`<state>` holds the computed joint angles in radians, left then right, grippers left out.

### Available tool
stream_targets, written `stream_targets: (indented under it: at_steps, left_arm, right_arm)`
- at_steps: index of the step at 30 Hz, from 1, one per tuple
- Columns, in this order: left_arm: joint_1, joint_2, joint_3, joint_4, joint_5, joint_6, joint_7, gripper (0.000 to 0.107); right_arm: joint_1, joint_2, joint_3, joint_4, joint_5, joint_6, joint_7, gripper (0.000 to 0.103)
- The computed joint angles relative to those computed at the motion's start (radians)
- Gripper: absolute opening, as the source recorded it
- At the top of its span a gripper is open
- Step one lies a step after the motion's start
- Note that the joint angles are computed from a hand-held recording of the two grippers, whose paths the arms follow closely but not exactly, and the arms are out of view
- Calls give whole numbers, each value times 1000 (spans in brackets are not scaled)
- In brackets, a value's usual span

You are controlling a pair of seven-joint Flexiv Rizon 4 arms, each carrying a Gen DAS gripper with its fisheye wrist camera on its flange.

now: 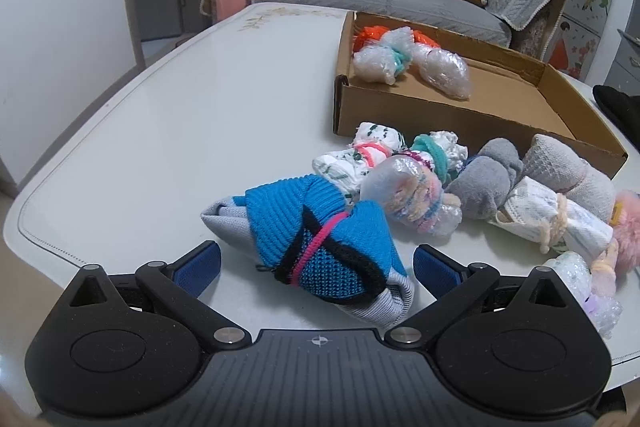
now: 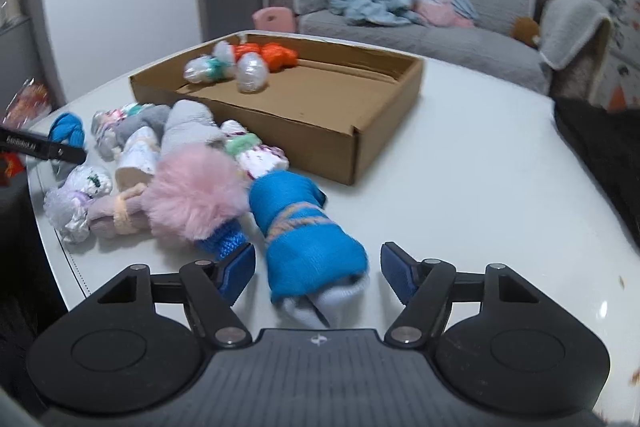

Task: Organize objects
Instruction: 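Grasp the blue knit bundle with the left tool while the right tool grasps a blue roll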

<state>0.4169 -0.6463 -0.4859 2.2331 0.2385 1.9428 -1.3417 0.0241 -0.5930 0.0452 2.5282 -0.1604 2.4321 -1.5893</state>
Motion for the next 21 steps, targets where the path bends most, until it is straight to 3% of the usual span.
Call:
stream_targets:
  at_steps: [3,11,14,21]
  left_arm:
    - [-29,-5,26,-6,-9,21,-9,102]
    - [-52,-48,57,-36,25,94,-52,102]
    - [-54,-66,73,-49,64,133,-45,88]
    - [58,-73,-22,-47,148,87,-64,79]
  right_arm:
    - [-28,-5,7,-24,-58,-38,15,54]
    - [-45,-17,12,-19,-68,-9,27,48]
    - [-33,-18,10,-16,-50,-2,28,47]
    - [-53,-13,16,-16,-68,-5,66,45]
